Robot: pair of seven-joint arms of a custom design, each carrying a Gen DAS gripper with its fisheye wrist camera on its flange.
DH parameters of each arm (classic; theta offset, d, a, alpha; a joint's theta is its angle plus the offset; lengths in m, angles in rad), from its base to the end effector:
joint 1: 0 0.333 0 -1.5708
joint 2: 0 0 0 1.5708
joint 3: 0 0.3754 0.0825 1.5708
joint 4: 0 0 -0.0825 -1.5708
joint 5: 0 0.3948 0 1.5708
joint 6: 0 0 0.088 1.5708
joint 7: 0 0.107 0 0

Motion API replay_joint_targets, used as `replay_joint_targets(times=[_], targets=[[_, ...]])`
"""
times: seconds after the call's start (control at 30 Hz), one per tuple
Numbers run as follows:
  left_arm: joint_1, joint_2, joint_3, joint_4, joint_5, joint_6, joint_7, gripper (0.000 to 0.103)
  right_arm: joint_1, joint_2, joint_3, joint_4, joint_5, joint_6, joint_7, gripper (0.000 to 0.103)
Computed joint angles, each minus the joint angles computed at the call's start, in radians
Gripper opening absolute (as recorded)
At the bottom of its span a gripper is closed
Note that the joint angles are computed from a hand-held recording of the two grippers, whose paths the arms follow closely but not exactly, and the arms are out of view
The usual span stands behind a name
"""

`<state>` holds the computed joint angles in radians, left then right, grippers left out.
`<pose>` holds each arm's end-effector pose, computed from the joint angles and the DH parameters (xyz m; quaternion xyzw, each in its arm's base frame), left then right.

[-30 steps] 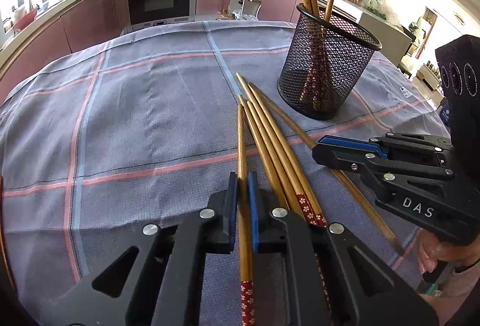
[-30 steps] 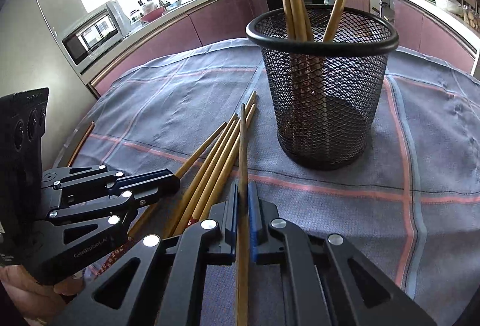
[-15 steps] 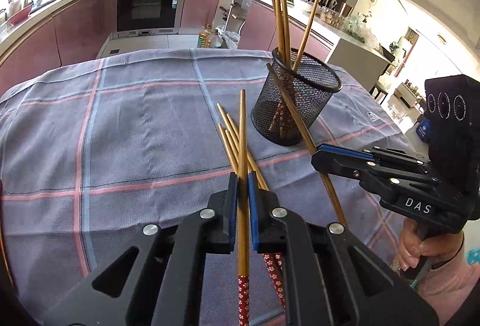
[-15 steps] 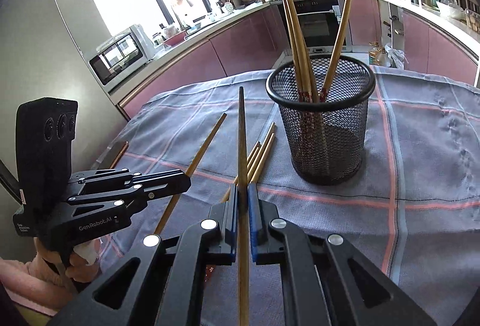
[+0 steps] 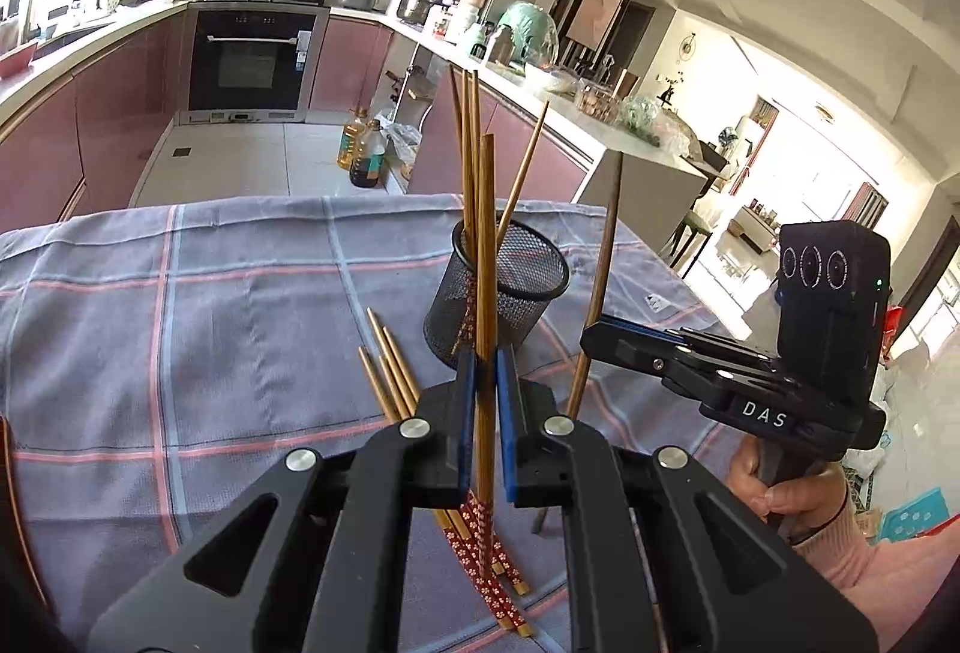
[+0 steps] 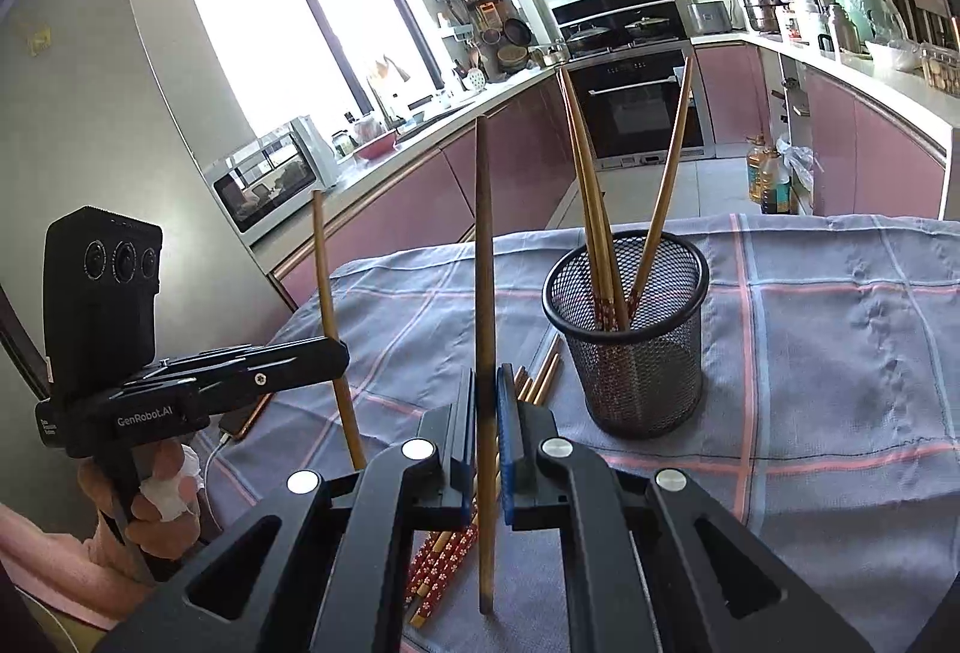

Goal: Organize utensils
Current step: 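Lift the chopstick upright and lower it into the mesh cup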

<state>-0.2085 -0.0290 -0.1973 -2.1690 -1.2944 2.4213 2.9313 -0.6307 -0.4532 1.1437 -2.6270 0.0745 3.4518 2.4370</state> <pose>0.5168 -0.2276 0.4914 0.3137 -0.8258 0.4677 0.0305 0.3885 0.2603 0.4824 -0.5272 0.6755 -0.2254 0.4636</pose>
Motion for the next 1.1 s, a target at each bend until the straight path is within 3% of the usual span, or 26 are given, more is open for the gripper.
replay_joint_targets(times=[0.3, 0.67, 0.87, 1.1], targets=[[-0.012, -0.004, -0.006, 0.040, -0.054, -0.003, 0.024, 0.008, 0.026, -0.054, -0.059, -0.007, 0.009, -0.001, -0.026, 0.006], [-0.031, 0.009, -0.022, 0.139, -0.112, 0.004, 0.058, 0.008, 0.071, -0.145, -0.204, 0.010, -0.038, -0.056, -0.067, 0.006], [-0.044, 0.016, -0.032, 0.195, -0.134, 0.021, 0.065, 0.008, 0.038, -0.171, -0.222, 0.037, -0.060, -0.070, -0.084, 0.006], [-0.067, 0.052, -0.056, 0.232, -0.064, 0.100, 0.029, 0.008, -0.035, -0.143, -0.184, 0.064, -0.087, -0.081, -0.083, 0.006]])
